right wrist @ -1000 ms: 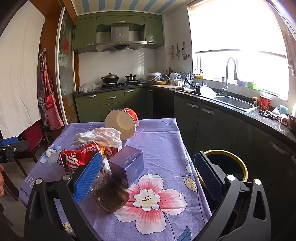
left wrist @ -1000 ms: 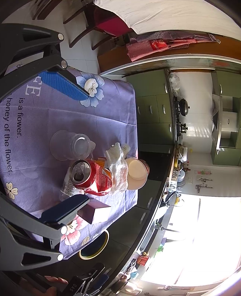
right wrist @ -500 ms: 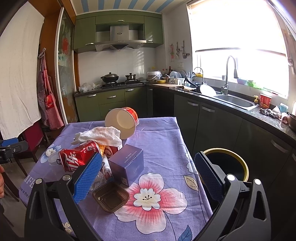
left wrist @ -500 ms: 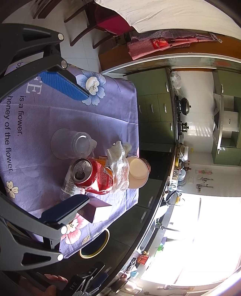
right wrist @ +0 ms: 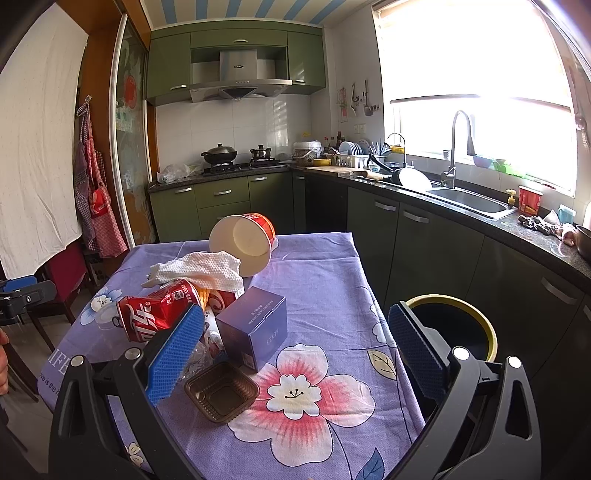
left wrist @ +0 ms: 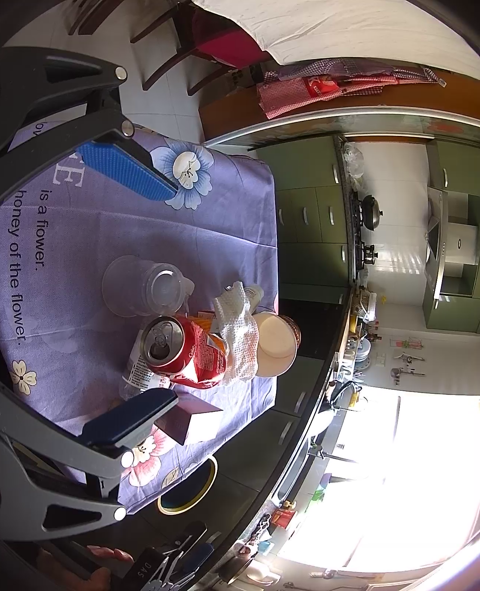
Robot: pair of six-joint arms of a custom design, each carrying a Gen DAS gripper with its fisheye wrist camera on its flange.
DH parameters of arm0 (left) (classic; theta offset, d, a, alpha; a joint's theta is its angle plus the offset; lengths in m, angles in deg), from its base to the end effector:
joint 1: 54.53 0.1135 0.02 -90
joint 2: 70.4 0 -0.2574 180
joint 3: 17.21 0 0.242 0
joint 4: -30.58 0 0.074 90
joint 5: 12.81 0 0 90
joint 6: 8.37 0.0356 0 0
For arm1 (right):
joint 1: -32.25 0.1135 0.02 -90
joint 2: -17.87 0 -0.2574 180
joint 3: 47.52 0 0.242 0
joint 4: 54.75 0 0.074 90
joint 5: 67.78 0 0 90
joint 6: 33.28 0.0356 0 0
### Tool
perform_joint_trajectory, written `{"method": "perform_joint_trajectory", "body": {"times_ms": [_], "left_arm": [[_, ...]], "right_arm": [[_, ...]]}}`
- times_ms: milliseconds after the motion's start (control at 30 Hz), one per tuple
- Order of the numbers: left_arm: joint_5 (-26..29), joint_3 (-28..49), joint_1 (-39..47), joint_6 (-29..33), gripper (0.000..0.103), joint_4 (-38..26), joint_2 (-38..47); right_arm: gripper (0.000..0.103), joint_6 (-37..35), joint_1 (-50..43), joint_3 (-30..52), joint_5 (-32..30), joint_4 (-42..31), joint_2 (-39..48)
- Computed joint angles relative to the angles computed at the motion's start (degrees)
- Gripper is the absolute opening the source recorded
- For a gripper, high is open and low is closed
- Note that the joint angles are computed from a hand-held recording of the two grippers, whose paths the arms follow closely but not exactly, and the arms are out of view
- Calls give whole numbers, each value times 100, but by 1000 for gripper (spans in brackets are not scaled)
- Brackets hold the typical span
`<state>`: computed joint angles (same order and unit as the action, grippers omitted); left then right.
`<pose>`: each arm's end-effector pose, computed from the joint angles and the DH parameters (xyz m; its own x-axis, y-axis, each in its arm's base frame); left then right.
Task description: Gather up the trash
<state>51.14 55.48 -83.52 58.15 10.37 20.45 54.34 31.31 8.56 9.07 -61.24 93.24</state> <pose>0.3022 -0.1496 0.2297 -0.5515 -0.1037 -0.8277 -0.0932 0.9937 -0.0623 0.2813 0.0035 0.2353 -0.4266 -0.0334 -0.9038 -0.2068 0.9765 0.0615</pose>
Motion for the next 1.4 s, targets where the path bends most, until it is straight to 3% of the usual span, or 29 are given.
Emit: {"method": "perform_joint_trajectory", "body": {"times_ms": [1100,1400], "left_arm": [[208,65,86,-22,96,28,198],[483,1167,747,576,97,-161,949]], "right_arm": [[99,31,36,83,20,106,281],[99,-355,456,893,404,356,1022]]}}
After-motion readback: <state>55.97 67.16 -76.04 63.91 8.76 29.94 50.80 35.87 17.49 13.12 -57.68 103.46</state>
